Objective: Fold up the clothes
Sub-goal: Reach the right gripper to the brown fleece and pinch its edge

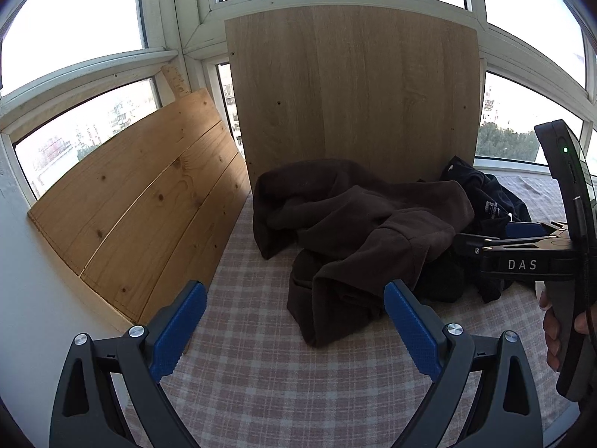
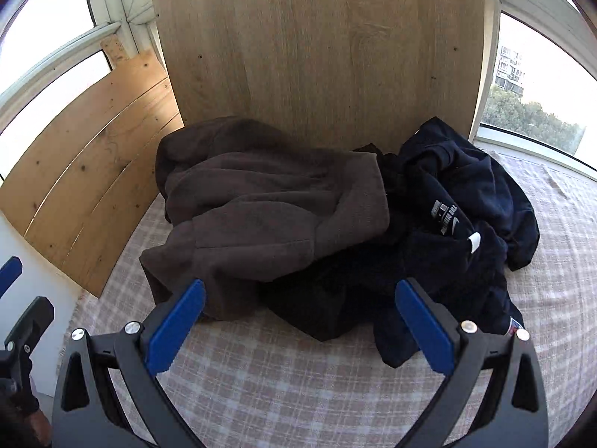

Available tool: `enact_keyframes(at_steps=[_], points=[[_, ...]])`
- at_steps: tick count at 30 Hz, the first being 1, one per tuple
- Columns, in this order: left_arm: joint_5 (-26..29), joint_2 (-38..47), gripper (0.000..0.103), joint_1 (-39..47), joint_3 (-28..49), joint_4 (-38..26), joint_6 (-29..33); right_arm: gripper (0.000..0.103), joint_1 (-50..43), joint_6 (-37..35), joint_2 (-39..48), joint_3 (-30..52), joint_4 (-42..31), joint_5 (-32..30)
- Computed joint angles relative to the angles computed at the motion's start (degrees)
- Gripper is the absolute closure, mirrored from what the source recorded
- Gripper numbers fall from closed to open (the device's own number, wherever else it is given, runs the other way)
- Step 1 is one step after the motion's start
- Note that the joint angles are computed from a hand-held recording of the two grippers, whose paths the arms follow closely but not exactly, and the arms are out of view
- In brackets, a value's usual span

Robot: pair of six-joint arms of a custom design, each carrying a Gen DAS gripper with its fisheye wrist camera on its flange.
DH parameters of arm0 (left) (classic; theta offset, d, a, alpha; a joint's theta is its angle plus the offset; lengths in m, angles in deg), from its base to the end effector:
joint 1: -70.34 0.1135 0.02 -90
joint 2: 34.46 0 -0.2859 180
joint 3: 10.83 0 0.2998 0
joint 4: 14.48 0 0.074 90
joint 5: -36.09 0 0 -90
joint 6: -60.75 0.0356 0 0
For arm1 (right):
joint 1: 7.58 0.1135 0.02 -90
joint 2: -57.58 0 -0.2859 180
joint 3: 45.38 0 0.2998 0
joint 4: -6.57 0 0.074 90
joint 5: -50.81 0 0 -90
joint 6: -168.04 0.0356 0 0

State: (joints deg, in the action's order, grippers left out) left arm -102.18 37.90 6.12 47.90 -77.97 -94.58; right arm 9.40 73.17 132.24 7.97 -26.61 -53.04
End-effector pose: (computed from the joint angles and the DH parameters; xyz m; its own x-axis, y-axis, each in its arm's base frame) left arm 0.1311 -0.2104 0.2201 -0.6559 -0.0328 -0.7542 -0.1653 0.9810 0.1011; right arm 0.2717 0.0919 0.1919 -0.7404 -0.3123 -0.5953 -0.4811 0.8646 0.1448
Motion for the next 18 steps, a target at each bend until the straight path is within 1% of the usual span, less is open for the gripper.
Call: enact_keyframes(at_steps=[6,12,18], points=[[0.11,-0.31,0.006,2.23,-1.34,2.07,1.83,0.000,2.32,7.19,9.44,5.44,-0.12,-1.13],[1.27,-1.22,0.006,4.38,-3.33,4.22,3.37,0.000,3.56,12.28,16.71,9.73,-1.30,-3.10],[2.22,-1.89,0.006,5.71,-4.78,5.23,3.99,0.002,4.59,13.86,19.70,11.73,-0.15,-3.48]])
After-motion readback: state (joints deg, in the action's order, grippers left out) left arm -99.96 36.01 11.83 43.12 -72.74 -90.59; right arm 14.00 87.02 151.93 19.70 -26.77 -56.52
